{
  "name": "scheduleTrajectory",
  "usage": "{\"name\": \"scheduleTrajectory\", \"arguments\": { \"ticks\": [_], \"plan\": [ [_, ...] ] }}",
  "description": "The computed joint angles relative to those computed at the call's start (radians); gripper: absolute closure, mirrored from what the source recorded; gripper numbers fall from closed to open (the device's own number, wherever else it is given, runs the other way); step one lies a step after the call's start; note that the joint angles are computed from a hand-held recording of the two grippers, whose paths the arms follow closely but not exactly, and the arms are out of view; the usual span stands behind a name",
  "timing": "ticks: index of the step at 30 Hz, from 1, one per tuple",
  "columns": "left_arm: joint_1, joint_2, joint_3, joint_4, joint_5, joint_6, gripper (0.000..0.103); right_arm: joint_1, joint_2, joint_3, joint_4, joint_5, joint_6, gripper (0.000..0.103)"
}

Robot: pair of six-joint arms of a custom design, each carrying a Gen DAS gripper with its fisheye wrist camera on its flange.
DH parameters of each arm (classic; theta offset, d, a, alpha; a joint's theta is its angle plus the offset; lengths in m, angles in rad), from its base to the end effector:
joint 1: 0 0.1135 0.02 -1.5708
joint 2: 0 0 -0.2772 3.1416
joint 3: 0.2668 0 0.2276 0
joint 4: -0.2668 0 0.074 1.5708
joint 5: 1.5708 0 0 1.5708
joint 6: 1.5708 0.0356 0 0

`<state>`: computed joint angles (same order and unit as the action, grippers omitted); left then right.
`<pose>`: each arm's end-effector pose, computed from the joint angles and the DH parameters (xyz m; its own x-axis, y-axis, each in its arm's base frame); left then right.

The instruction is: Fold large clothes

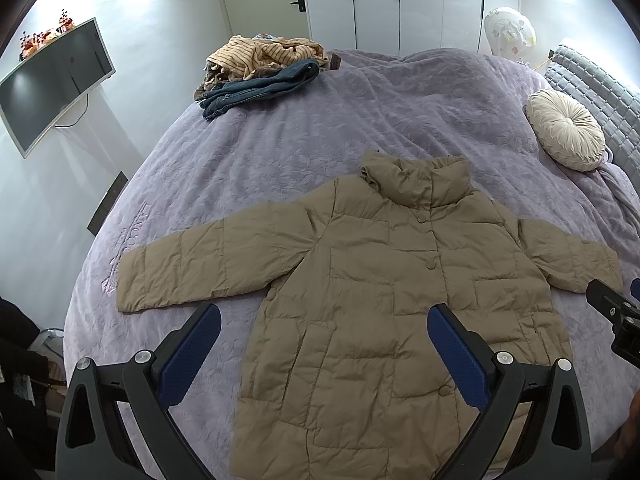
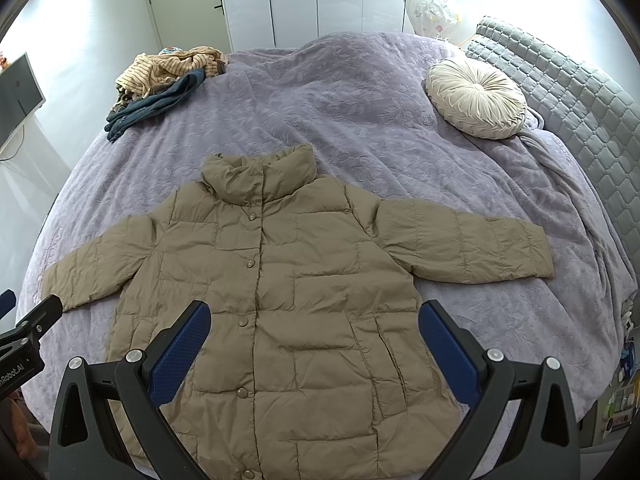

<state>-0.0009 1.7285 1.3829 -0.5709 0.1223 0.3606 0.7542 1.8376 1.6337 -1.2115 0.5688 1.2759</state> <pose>0.3570 -0.0047 0.2826 -0.7159 0.3509 -0.6036 0.3503 0.9284 0.1242 0.2583 0.2163 0.2925 -0.7031 0.4456 -0.5542 0.5390 0.8423 -0.0066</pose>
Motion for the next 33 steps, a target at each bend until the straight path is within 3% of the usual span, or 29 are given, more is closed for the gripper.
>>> {"name": "scheduleTrajectory", "arguments": {
  "ticks": [33],
  "plan": [
    [0.012,0.019,0.012,-0.033,0.014,0.004,0.000,0.002,0.051,0.052,0.002,-0.009,-0.008,0.000]
  ]
}}
